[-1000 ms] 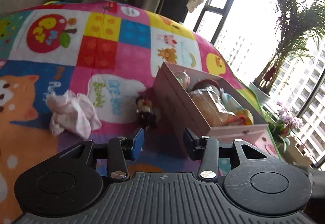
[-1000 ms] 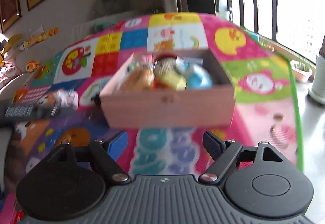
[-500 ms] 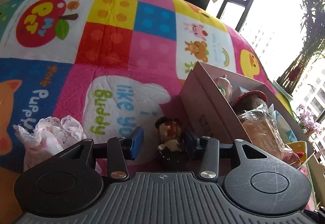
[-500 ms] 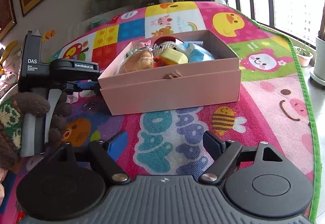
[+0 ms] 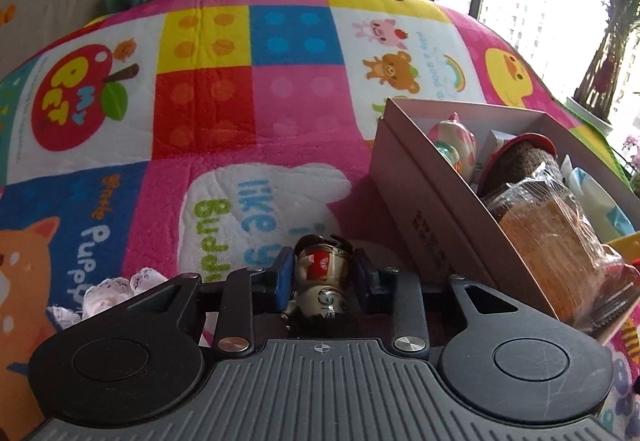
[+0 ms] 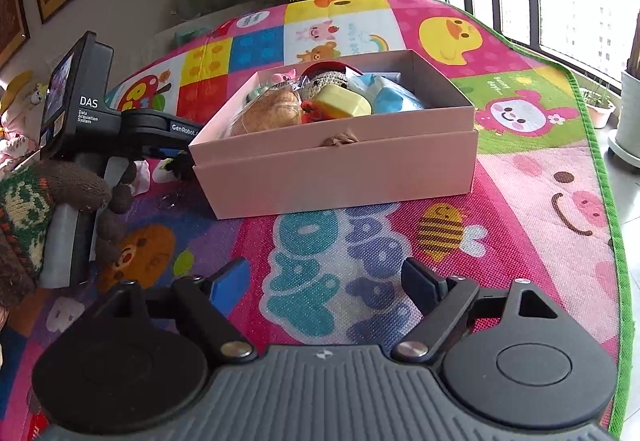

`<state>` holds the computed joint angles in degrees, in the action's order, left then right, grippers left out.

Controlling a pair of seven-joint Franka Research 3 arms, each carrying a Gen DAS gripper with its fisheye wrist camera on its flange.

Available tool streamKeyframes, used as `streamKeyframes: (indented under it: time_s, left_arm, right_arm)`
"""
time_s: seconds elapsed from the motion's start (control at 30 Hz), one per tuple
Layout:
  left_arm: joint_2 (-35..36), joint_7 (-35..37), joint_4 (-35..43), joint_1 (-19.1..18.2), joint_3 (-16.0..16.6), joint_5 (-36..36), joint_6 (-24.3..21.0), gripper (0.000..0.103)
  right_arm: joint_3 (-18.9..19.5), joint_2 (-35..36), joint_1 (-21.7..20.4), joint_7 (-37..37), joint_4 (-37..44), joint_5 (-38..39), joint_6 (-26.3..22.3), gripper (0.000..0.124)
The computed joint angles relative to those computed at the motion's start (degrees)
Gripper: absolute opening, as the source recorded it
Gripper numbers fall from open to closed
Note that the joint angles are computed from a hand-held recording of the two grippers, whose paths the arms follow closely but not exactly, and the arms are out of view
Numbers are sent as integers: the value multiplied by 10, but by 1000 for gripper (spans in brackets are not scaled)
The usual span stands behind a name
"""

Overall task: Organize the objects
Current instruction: 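Grasp the small keychain figure with the left gripper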

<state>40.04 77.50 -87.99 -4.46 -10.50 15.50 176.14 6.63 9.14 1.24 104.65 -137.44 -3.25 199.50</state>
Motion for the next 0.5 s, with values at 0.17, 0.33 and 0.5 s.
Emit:
streamKeyframes:
  time_s: [0.17, 0.33, 0.5]
  left_arm:
    - [-58, 34, -121, 98, -99, -26, 49, 33]
    - [-145, 22, -310, 247, -220, -19, 143, 33]
    - [-231, -77, -469, 367, -296, 24, 246, 33]
  right_arm:
    - [5, 1, -10, 14, -1, -15, 8, 84]
    - [0, 1, -11, 33, -11, -29, 36, 84]
    - [-11, 1, -2, 37, -15, -34, 52, 85]
